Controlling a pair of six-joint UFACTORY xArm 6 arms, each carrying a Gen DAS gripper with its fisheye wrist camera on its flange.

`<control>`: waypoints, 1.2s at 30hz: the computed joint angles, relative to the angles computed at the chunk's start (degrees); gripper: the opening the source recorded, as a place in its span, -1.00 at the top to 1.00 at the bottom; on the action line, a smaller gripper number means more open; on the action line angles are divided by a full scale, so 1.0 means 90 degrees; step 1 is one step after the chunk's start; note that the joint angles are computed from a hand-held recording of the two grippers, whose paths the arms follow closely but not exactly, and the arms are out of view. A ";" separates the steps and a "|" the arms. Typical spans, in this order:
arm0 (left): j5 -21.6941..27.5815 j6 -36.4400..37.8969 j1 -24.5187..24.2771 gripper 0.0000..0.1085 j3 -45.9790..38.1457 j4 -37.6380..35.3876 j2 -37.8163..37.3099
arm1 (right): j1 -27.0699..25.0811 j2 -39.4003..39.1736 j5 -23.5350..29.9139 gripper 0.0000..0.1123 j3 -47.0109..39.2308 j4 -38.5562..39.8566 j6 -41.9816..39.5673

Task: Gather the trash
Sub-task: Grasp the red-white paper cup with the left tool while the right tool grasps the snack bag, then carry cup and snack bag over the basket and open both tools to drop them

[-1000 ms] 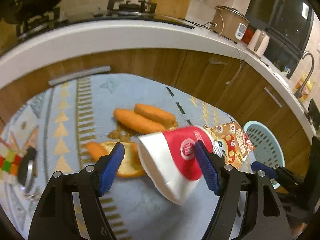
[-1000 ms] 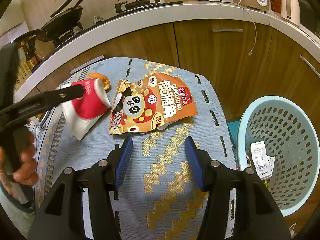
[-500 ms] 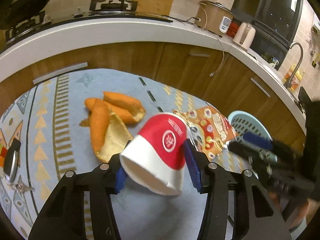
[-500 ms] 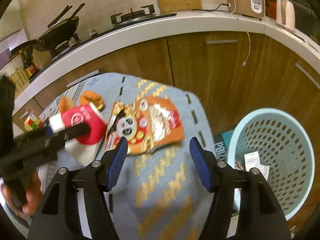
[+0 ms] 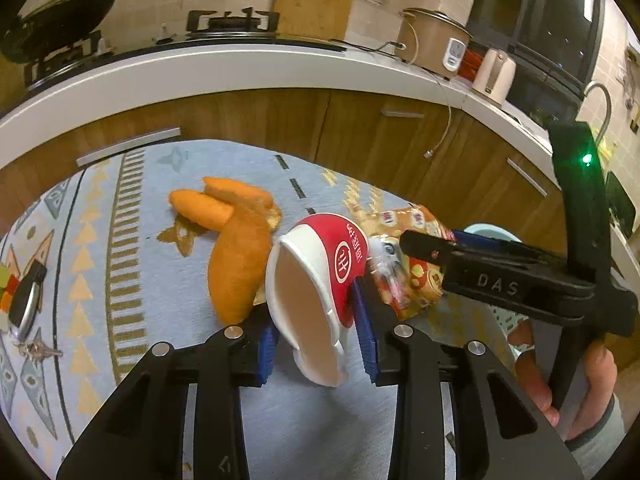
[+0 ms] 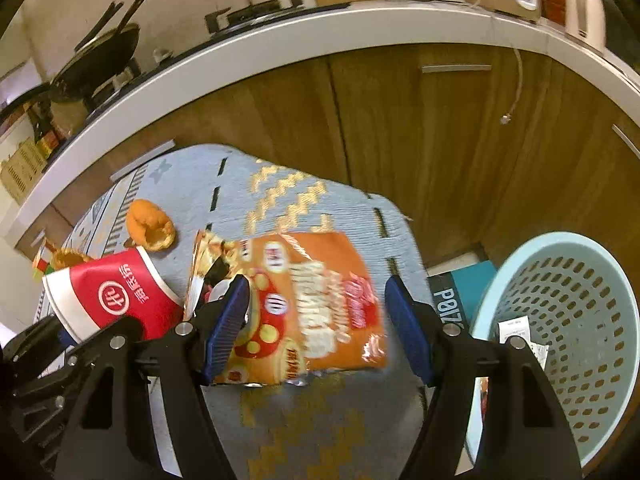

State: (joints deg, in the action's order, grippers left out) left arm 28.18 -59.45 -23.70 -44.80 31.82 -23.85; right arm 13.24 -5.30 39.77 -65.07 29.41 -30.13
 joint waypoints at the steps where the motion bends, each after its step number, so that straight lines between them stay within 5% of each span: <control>1: -0.0014 -0.0037 0.0017 0.42 0.0026 -0.0007 -0.0038 | 0.0034 0.0004 0.0013 0.09 -0.0007 -0.0030 -0.0050; 4: 0.0071 -0.0264 0.0007 0.42 0.0029 0.0156 -0.0106 | 0.0125 -0.0127 -0.0137 0.48 0.0163 -0.0112 -0.0127; 10: 0.0112 -0.0485 -0.0058 0.42 0.0069 0.0203 -0.0210 | 0.0081 -0.0538 -0.0412 0.65 0.0524 0.0124 -0.0492; 24: 0.0394 -0.1013 -0.0738 0.42 -0.0895 0.0857 0.0249 | -0.0754 -0.1677 -0.0657 0.72 0.0778 0.0758 -0.1144; 36: 0.0533 -0.0856 -0.1562 0.42 -0.2714 0.1121 0.1839 | -0.2236 -0.1778 -0.0714 0.72 0.0521 0.0771 -0.1232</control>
